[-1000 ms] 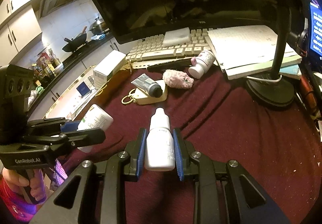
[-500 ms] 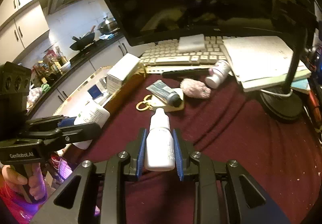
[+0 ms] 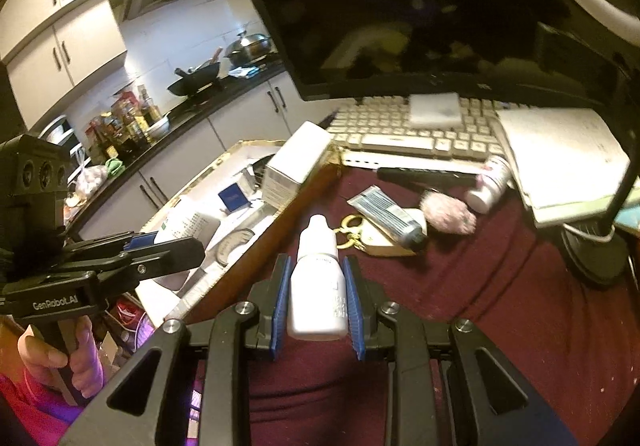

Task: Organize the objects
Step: 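Carry the pill bottle and dropper bottle over the white tray with both tools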

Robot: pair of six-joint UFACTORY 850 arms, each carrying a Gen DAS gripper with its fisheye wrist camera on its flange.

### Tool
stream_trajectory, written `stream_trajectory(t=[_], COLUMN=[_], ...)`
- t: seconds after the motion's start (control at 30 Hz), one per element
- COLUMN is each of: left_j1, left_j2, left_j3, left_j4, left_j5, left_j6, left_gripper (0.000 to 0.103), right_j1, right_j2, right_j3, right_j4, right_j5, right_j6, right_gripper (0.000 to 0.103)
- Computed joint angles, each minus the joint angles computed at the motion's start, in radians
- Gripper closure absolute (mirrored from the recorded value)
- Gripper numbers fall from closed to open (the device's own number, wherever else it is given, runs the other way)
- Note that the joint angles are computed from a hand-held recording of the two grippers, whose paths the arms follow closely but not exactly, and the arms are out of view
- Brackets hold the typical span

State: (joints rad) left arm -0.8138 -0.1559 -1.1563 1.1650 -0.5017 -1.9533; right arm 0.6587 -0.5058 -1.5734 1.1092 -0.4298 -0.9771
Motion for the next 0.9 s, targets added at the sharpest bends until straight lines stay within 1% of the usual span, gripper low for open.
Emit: stream_trajectory(t=[0.13, 0.27, 0.43, 0.6, 0.9], left_j1=[-0.005, -0.016, -0.011, 0.02, 0.059], left_j2=[0.038, 0.097, 0.147, 0.167, 0.162], left_j3=[0.038, 0.107, 0.173, 0.216, 0.248], left_j4=[-0.007, 0.001, -0.011, -0.041, -0.067], left_j5=[-0.062, -0.138, -0.188, -0.181, -0.132], left_j6=[-0.035, -0.115, -0.163, -0.169, -0.163], left_gripper=[0.07, 0.07, 0.07, 0.07, 0.07], right_j1=[0.013, 0.021, 0.04, 0.065, 0.093], right_j2=[-0.023, -0.04, -0.074, -0.125, -0.218], right_j3=[-0.044, -0.079, -0.132, -0.207, -0.345], right_j4=[-0.036, -0.044, -0.067, -0.107, -0.188], right_j5=[-0.024, -0.058, -0.093, -0.126, -0.193], right_j6=[0.029, 0.033, 0.043, 0.08, 0.176], right_gripper=[0.078, 0.078, 0.078, 0.078, 0.078])
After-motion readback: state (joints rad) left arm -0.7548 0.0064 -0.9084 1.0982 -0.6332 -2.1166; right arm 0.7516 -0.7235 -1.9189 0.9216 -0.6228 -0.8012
